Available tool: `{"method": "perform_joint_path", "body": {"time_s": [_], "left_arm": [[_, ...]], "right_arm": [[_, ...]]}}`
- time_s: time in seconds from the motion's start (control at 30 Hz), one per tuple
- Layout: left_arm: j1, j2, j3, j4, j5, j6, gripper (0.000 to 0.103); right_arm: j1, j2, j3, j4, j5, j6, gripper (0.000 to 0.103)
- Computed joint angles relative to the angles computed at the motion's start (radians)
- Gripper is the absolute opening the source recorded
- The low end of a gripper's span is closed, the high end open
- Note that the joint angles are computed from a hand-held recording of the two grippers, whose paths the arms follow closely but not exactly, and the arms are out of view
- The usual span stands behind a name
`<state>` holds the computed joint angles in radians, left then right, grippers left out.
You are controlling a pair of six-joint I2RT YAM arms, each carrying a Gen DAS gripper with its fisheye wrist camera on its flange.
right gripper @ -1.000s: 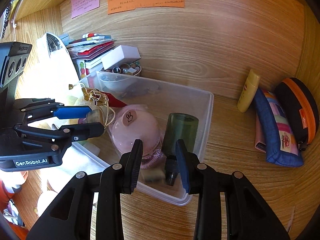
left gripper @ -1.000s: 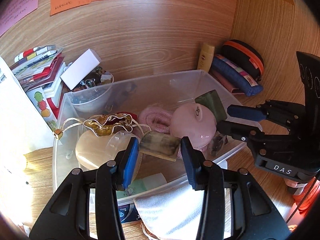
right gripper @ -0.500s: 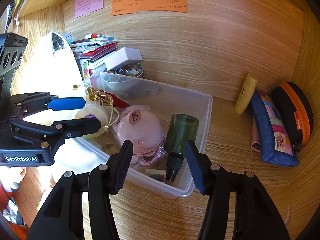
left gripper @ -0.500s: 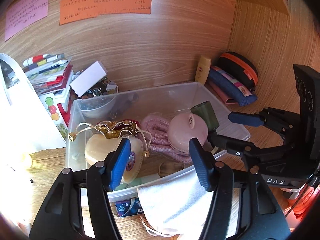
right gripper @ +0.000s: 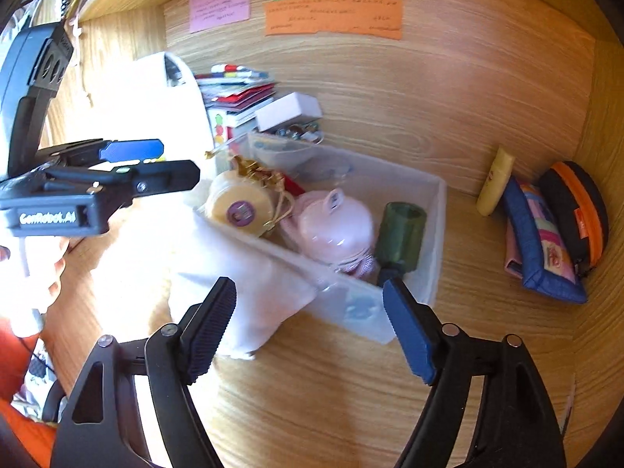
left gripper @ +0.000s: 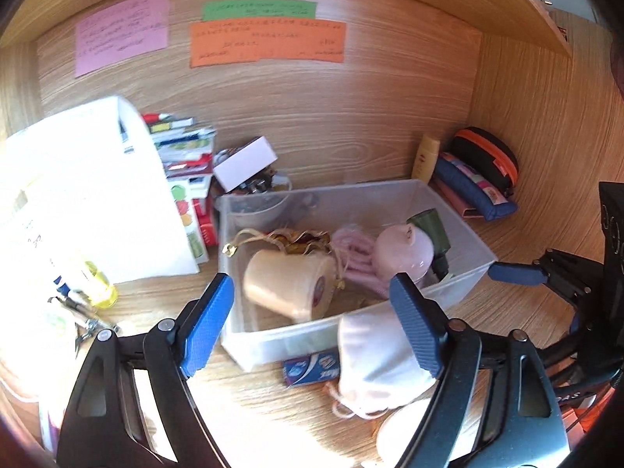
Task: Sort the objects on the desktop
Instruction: 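Move the left tool to the green bead keychain while the right tool approaches the white cloth bag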
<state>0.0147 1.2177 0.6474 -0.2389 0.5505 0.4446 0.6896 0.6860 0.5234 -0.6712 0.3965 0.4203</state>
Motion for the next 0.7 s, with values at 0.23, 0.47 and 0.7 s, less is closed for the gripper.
{"method": "perform_joint_path", "body": {"time_s": [0.23,0.47,0.7], "left_arm": [[0.125,0.096,-0.004,0.0,-0.002,0.083,0.082],[0.225,0.182,-0.001,0.007,0.007,0.172,0.082],[0.266,0.249,-0.008,0.013,0.023,0.239,0.082]], "right_arm": [[0.077,0.14,-0.022,0.092,-0.036,0.092,0.076],[0.042,0.272,-0.027,0.192,-0.127,0.123,0.08],[0.029,0.399,0.003,0.242,-0.168,0.157,0.082]]}}
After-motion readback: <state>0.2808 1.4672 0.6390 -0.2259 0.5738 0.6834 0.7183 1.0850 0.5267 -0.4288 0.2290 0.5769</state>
